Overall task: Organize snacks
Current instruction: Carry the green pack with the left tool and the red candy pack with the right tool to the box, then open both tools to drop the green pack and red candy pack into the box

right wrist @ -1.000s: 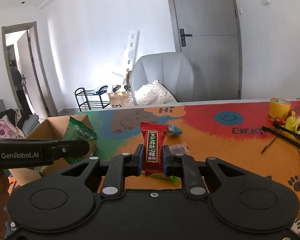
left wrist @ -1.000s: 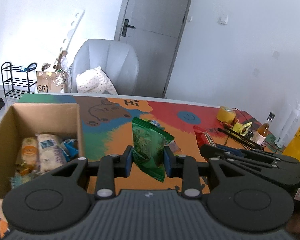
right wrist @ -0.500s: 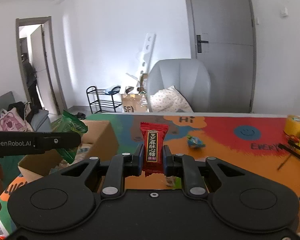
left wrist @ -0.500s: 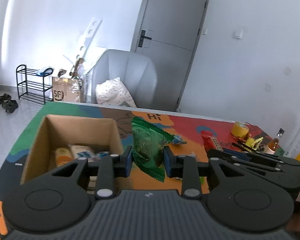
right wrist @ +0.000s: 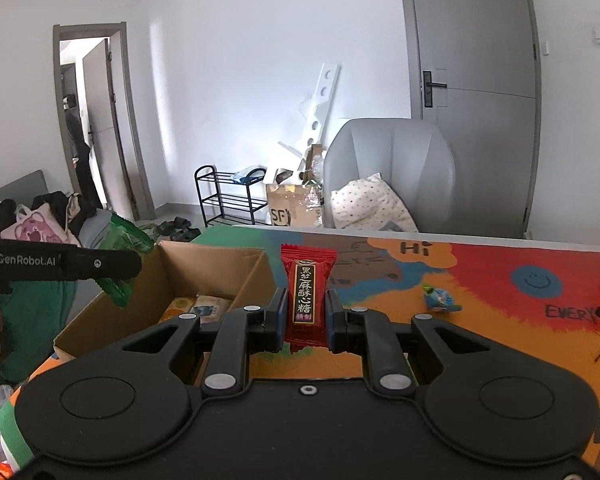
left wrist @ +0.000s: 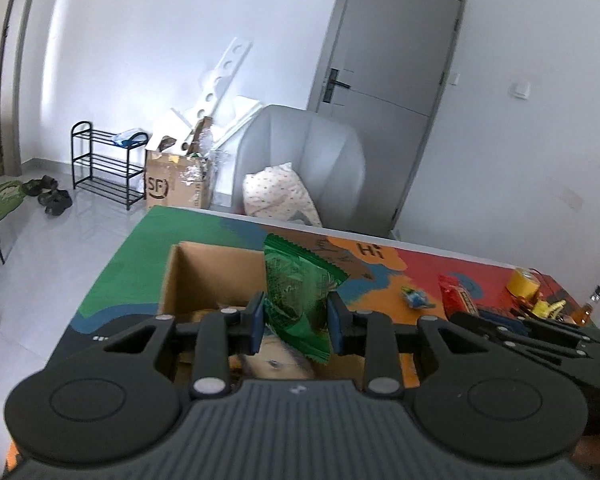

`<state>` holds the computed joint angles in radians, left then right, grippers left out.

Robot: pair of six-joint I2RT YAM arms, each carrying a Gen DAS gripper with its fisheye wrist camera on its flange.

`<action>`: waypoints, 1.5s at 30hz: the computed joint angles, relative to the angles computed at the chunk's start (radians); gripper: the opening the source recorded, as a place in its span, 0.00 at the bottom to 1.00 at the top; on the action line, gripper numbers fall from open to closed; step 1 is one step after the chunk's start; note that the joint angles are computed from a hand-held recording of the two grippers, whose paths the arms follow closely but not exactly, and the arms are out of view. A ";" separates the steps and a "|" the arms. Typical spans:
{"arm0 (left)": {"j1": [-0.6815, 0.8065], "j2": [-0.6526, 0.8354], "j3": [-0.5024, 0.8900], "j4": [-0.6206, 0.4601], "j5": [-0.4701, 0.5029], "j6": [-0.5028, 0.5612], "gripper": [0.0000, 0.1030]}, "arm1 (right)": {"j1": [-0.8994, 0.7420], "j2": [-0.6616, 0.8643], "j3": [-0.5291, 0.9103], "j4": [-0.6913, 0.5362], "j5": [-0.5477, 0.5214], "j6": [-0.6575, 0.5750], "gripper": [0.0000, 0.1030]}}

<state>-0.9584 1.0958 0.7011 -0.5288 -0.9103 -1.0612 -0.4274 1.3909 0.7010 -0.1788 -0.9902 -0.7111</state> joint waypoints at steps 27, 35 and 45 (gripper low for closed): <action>0.184 -0.193 -0.164 -0.001 0.127 0.013 0.51 | 0.305 -0.051 -0.070 0.172 0.186 0.176 0.17; 0.203 -0.241 -0.199 0.020 0.150 0.025 0.61 | 0.354 -0.038 -0.056 0.185 0.199 0.242 0.36; 0.152 -0.168 -0.162 0.014 0.100 -0.015 0.79 | 0.253 -0.031 -0.045 0.130 0.130 0.212 0.58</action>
<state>-0.8064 0.9280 0.5386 -0.5144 -0.8107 -1.0763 -0.1745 1.3599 0.6564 -0.0492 -0.8607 -0.4989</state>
